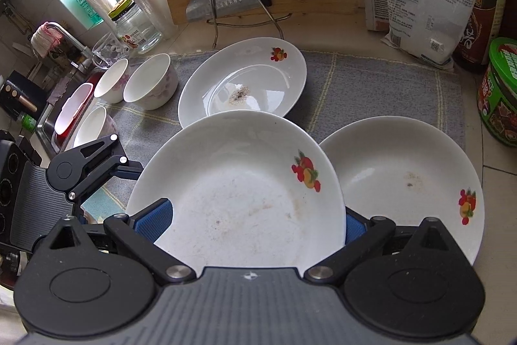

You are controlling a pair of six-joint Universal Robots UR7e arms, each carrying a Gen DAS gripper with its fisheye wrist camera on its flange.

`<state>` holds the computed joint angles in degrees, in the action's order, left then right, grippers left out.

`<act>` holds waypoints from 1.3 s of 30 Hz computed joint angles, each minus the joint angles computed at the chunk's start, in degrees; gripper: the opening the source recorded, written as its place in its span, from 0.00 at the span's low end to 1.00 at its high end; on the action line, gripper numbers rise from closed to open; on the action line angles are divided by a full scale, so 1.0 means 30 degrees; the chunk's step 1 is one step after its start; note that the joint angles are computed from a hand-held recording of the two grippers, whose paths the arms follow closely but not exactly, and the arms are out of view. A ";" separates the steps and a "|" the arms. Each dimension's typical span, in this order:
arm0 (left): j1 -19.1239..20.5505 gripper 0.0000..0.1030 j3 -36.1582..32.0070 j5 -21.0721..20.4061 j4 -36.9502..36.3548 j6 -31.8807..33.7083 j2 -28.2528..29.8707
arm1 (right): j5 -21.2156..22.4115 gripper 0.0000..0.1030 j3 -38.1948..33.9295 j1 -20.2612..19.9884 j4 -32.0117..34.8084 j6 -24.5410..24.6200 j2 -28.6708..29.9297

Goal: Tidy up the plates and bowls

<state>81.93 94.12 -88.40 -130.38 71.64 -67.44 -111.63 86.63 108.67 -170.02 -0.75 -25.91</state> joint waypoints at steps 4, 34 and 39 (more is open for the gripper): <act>-0.0340 0.97 0.0009 0.0187 -0.0161 -0.0068 0.0430 | -0.0008 1.00 0.0841 -0.0371 -0.0625 -0.0166 -0.0544; -0.1326 0.97 -0.0380 0.1355 -0.0739 -0.1178 0.2318 | 0.0703 1.00 0.2411 -0.2432 -0.1875 -0.0635 -0.1508; -0.1394 0.97 -0.0388 0.1509 -0.0843 -0.1083 0.2426 | 0.0755 1.00 0.2379 -0.2543 -0.1834 -0.0691 -0.1516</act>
<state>77.75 92.96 -83.87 -132.91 68.39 -60.16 -109.37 93.77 101.03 -175.52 -2.83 -30.46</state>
